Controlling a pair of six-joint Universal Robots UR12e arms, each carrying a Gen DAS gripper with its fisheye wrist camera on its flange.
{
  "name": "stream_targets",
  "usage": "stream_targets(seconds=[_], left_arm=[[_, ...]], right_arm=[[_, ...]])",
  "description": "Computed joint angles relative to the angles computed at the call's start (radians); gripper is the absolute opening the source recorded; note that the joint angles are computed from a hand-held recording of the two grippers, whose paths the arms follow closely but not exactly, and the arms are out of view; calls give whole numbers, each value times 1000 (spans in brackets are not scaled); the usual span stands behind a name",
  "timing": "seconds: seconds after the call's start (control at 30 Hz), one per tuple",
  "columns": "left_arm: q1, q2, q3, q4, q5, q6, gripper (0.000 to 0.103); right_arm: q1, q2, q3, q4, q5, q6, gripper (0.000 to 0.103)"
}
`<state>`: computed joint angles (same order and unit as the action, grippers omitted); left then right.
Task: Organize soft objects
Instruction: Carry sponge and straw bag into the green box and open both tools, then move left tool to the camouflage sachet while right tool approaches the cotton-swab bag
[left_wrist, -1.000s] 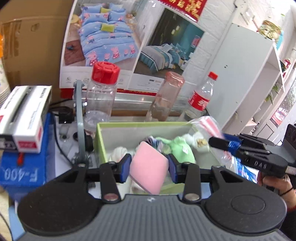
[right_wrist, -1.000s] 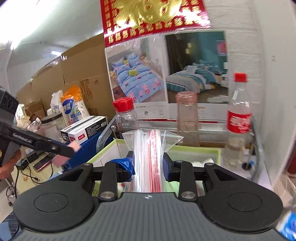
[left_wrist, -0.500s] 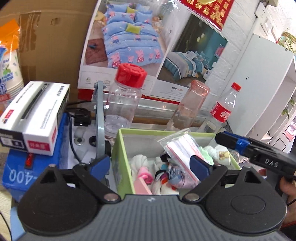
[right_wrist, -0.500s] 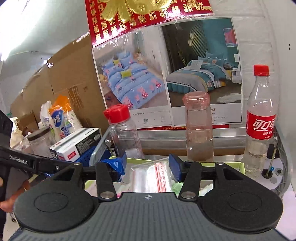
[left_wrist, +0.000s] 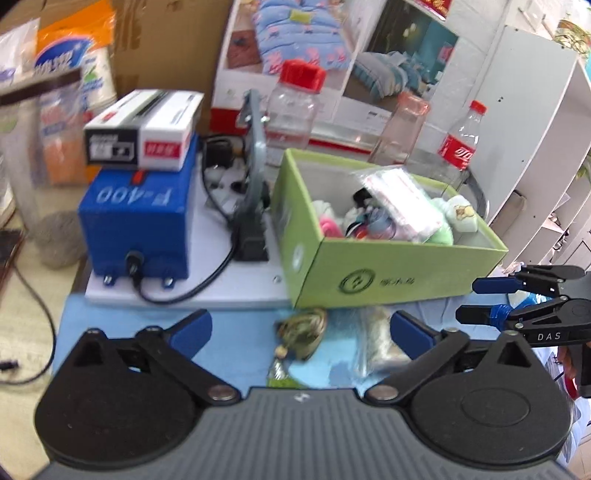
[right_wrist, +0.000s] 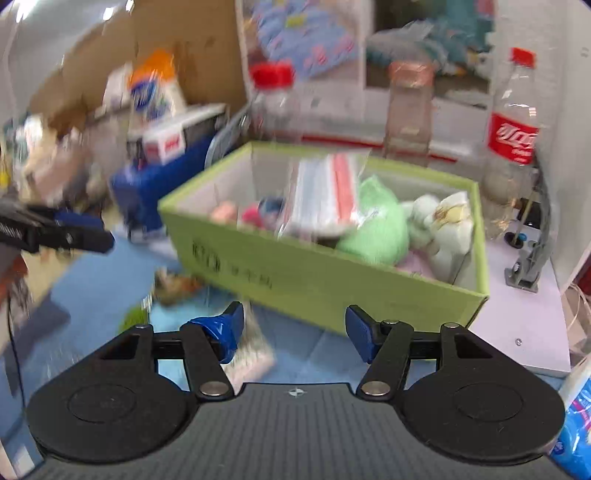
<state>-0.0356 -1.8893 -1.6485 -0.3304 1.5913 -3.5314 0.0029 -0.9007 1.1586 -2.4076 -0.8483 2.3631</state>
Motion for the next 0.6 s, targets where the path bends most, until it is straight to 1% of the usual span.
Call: stream_targets(seconds=[0.1,0.2,0.23,0.33,0.37,0.43,0.47,0.53,0.6], left_arm=[[7,16,-28,2,0,-26,102],[16,32,-51,9,0,-45,102],[18,36,-57,14,1,-48,102],[26,46,-75,17,3,-60,102],[29,48,-80,16,2,-63,102],[33,51,-87,9,1,-67,102],[34,52,-88,4,2,-64,102],[34,52,-89,-5,3,-53,102],[31,50,-87,-12,5,-41,102]], right_arm=[[26,1,-34,120,-53,-121,47],[62,19,-100,253,-118,-212,48],[74,29,-125,295,-140,-230,48],[112,57,-185,376,-220,-248,49],[123,65,-197,385,-250,-246,49],[140,72,-200,366,-315,-230,50],[147,77,-209,380,-347,-234,50],[151,84,-220,398,-392,-245,51],[142,88,-232,412,-396,-212,51]])
